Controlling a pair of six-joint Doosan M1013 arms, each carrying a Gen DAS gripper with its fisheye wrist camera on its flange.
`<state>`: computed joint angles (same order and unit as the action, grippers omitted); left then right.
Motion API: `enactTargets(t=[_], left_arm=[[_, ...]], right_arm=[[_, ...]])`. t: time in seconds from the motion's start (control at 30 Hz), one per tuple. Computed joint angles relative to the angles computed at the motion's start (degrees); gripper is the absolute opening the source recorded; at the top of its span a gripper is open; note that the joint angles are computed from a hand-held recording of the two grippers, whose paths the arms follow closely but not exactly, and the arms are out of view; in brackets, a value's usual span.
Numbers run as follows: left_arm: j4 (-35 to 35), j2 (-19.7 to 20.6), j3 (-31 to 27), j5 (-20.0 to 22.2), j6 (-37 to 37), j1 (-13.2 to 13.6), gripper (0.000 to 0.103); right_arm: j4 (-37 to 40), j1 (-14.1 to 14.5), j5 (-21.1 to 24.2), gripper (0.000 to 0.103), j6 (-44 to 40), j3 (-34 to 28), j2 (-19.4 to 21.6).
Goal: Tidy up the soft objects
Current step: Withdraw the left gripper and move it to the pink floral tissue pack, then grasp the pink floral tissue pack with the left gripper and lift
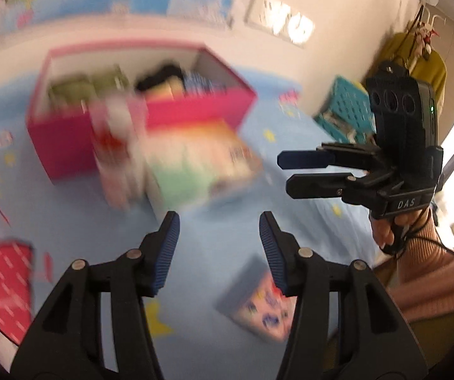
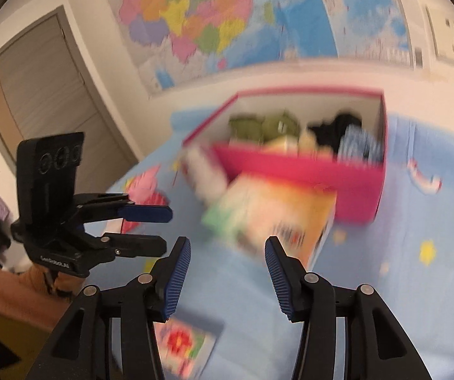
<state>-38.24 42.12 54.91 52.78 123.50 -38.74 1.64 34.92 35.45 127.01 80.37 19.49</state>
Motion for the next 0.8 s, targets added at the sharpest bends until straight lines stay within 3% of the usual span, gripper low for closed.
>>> enactTargets(t=[0.13,0.33,0.73,0.8], left_arm=[[-0.2,-0.2,2.1,3.6,-1.5,-0.1,0.054],[-1.1,-1.2,4.4,5.2,-1.8,0.1,0.054],[-2.3,-1.6,6.6,10.4,-2.1,0.1,0.054],[-2.7,-1.8,6.8,10.5,-1.7,0.1,0.049]], right_arm=[[6.2,0.7,1.7,0.050,-1.8,1.7,0.0],[12.9,1.3,1.0,0.050,-4.2,3.6,0.0],[19.3,1.9,-0.1,0.050,-7.8,4.8,0.1],[19.8,1.9,-0.2,0.046,-8.3,4.9,0.1]])
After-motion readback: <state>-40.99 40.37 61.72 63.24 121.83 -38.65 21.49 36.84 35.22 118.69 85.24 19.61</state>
